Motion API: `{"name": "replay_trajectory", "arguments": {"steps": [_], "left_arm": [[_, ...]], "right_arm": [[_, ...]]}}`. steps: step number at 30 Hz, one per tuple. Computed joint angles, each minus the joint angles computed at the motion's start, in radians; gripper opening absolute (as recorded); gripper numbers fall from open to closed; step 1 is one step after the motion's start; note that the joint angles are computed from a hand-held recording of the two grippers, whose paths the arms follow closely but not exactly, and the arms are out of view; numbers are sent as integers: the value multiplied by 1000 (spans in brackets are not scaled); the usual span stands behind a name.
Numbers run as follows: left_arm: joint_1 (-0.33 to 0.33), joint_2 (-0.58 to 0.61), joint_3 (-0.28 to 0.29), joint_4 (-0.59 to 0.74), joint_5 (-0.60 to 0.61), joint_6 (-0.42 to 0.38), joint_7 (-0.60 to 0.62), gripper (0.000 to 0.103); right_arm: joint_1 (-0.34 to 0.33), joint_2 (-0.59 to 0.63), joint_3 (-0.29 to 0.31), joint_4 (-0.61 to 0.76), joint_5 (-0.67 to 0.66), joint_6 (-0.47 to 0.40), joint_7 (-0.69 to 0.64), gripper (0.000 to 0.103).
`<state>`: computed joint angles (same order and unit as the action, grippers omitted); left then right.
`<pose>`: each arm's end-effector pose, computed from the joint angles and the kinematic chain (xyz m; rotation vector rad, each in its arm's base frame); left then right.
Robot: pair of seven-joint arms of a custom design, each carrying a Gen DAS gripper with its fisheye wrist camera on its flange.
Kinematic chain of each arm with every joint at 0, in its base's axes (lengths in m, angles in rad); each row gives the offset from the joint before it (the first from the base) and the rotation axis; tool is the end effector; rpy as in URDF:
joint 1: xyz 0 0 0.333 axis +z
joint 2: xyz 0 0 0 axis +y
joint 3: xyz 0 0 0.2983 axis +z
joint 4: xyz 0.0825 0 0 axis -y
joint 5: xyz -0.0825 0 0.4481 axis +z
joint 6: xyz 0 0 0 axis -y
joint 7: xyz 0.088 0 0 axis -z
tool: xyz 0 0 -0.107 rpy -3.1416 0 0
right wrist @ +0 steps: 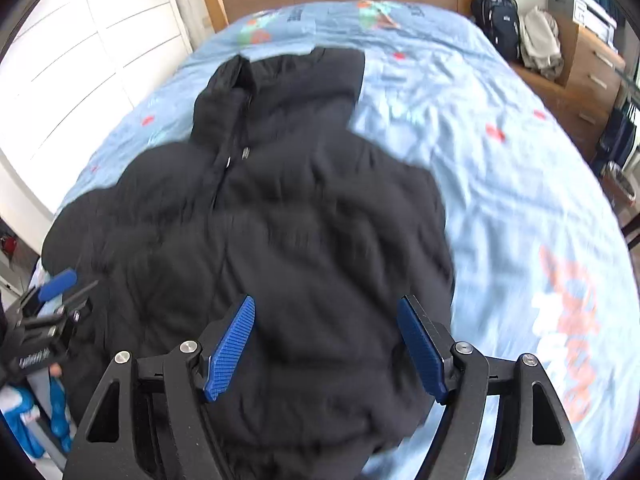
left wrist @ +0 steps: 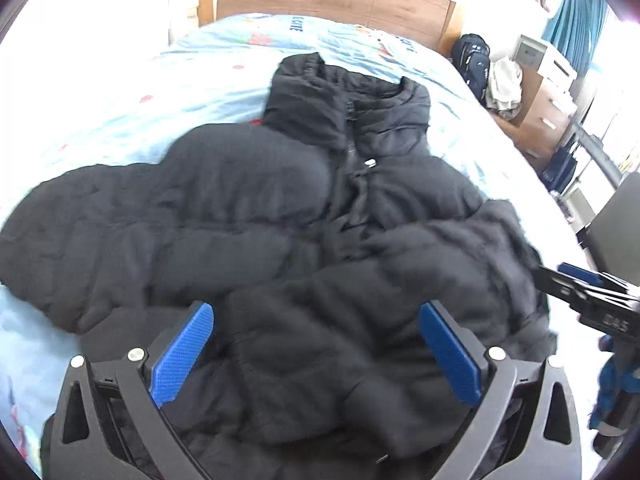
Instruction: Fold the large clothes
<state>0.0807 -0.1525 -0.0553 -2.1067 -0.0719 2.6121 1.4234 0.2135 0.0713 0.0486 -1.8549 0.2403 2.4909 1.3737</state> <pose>0.6175 0.0161 0.5182 -2.0682 1.6564 -0.7200 0.6610 0.1754 0.5027 -2.0814 1.5210 -0.3171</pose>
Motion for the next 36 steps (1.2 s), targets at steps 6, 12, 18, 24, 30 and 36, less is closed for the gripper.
{"name": "replay_trajectory", "arguments": {"steps": [6,12,18,24,30,36], "left_arm": [[-2,146,-15,96,84,-52,-57,103],[0,169,-12,58,76,8,-22,103],[4,149,-9,80,55,-51,17,103],[27,21,21,17,-5,-103,108,103],[79,-107,108,-43,-102,-186,229,103],[205,-107,203,-11,-154,-274,285,103]], "right_arm": [[6,166,-5,166,-82,-36,111,74],[14,209,-2,150,-121,-14,156,75],[31,176,-13,147,-191,-64,245,75],[46,11,-4,0,-224,-66,397,74],[71,-153,33,-137,-247,-186,553,75],[91,-247,69,-139,-301,-282,705,75]]}}
